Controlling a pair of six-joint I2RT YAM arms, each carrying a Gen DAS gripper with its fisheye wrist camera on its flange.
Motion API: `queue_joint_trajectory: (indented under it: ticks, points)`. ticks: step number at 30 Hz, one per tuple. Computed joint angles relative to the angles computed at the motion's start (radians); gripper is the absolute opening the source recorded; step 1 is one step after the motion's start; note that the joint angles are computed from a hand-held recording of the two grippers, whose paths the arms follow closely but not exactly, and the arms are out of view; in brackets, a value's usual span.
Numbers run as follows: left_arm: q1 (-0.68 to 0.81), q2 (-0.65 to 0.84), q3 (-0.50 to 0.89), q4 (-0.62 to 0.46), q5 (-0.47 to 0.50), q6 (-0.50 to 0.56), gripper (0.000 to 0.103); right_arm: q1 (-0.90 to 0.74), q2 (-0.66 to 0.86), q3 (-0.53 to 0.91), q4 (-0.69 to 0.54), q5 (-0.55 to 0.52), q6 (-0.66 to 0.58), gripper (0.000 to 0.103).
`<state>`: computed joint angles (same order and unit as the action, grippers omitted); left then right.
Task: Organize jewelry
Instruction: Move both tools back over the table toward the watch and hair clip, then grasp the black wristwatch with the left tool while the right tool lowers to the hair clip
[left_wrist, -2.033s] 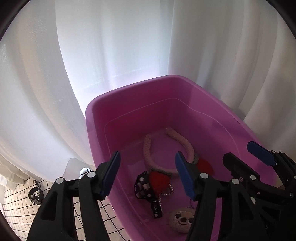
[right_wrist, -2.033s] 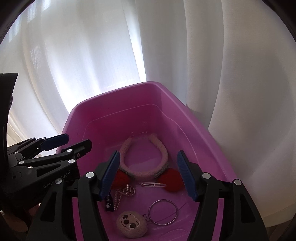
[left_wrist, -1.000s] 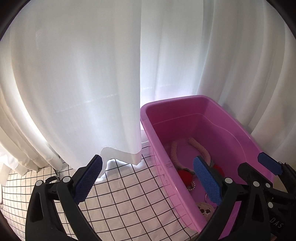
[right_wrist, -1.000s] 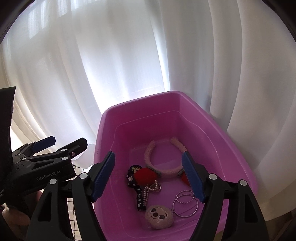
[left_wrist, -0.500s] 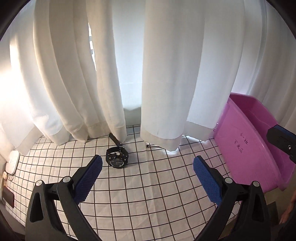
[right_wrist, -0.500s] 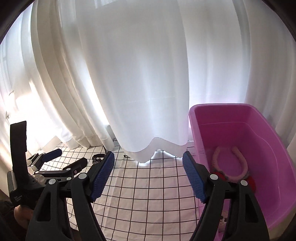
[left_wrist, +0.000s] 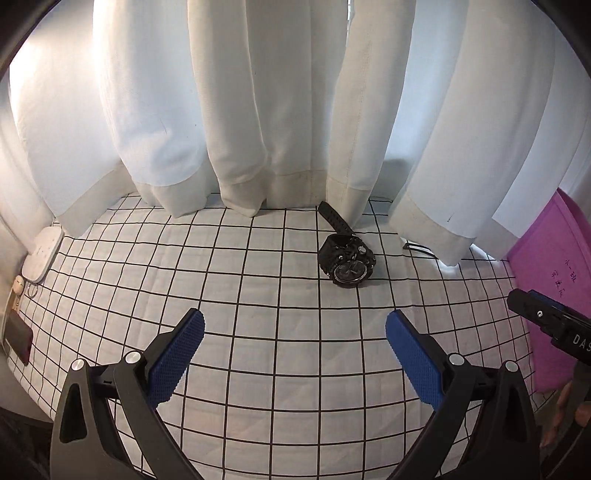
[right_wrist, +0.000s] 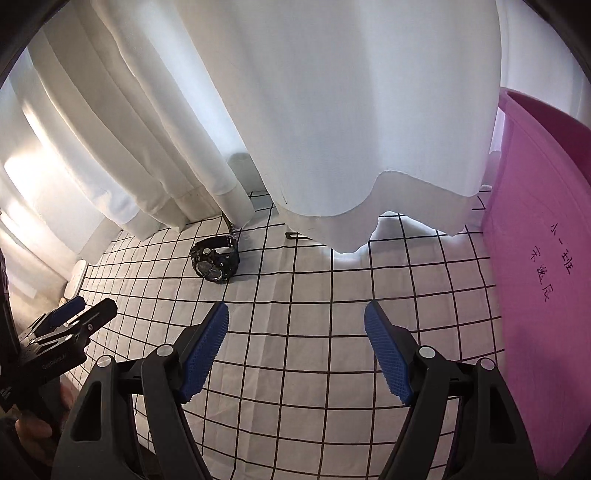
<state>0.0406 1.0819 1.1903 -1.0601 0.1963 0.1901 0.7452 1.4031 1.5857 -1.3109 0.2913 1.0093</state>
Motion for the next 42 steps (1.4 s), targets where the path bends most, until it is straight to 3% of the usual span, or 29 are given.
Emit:
queue_joint_trajectory:
  ticks: [5, 12, 17, 29, 42]
  points:
    - [-0.009, 0.049, -0.033, 0.047, -0.009, 0.002, 0.097, -0.132, 0.042, -0.157, 0.184, -0.125, -0.032, 0.073]
    - [-0.017, 0.113, -0.059, 0.09, -0.024, 0.012, 0.097, -0.318, 0.25, 0.016, 0.2, -0.102, -0.18, 0.073]
    - [-0.038, 0.162, -0.047, 0.13, -0.031, -0.007, 0.097, -0.408, 0.318, 0.07, 0.231, -0.122, -0.242, 0.073]
    - [-0.11, 0.289, -0.089, 0.333, -0.033, -0.056, 0.097, -0.284, 0.222, -0.154, 0.331, -0.108, -0.282, 0.073]
    - [-0.2, 0.385, -0.115, 0.481, -0.062, -0.099, 0.097, -0.235, 0.305, -0.195, 0.455, -0.026, -0.374, 0.073]
